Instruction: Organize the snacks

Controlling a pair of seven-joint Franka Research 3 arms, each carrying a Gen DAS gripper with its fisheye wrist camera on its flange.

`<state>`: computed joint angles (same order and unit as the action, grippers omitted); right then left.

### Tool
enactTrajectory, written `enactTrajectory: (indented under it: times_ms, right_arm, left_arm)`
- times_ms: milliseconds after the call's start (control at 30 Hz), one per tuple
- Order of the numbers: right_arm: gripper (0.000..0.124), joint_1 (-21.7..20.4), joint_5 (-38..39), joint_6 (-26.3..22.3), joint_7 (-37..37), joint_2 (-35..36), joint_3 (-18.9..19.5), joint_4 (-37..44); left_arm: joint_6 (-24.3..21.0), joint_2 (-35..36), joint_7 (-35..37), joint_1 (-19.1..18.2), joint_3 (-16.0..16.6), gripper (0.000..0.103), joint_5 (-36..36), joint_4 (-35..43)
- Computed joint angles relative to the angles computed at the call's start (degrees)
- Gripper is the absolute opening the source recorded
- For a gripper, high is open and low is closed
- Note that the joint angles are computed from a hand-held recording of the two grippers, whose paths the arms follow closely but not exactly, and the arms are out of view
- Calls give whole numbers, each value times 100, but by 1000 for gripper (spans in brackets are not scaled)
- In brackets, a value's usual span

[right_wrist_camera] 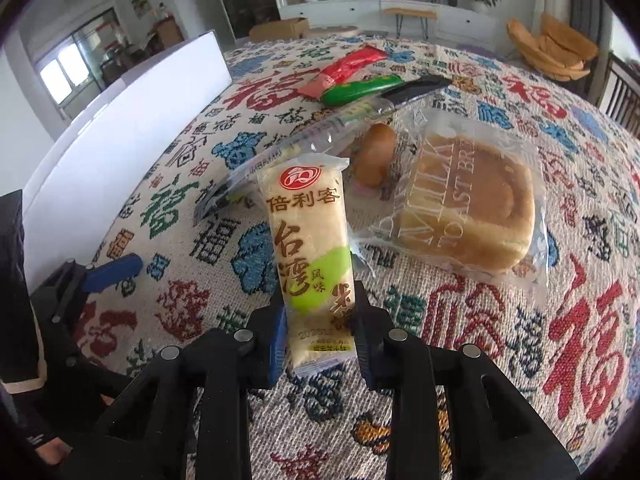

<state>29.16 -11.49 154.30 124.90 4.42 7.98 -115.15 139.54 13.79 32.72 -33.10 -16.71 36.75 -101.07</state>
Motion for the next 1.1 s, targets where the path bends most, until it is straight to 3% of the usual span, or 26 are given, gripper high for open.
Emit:
enactTrajectory:
  times_ms: [67,200,267,333,467,533,600,667,767,933,1100]
  right_arm:
    - [31,-22,255,73,-133,-200,40,-222]
    - [31,-70,2384,24,-1148,-971,112,-905]
    - [31,-101,2645,-6,-1188,-1420,162,-1244]
    - [31,-339,2101,-31,-728,-1739,377,-1491]
    - [33,-1271,-29,-333,1170,-1903,1064,-1699]
    - [37,-1492,-735,-257,1972,-1909,1155,-1865]
    - [72,-1385,-630,66,2095,-1910,934,-2096]
    - [72,-1452,-939,198,2264,-1957,980,-2177]
    - [74,-1426,-1374,-214,2286,-1747,1033,-1912]
    - [83,-1360,-2443,-459,2878,-1572,1037,-1778]
    - [86,-1118,-2534,-489,2961,-1501,780,-1726]
  left_arm:
    - [2,-2,5,3,1,103,-3,-2]
    - [-1,-2,4,0,0,103,-4,-1]
    - [-1,-2,4,0,0,103,-4,-1]
    - [-1,-2,4,0,1,103,-4,-1]
    - [-5,-3,5,0,1,103,-3,0]
    - [-5,-3,5,0,1,103,-3,0]
    - [-5,-3,5,0,0,103,-3,0]
    - [-6,-2,5,-1,0,103,-1,1]
    - [-6,-2,5,-1,0,103,-1,1]
    - [-6,-2,5,-1,0,103,-1,1]
    - [-11,-1,6,-3,0,103,-1,3]
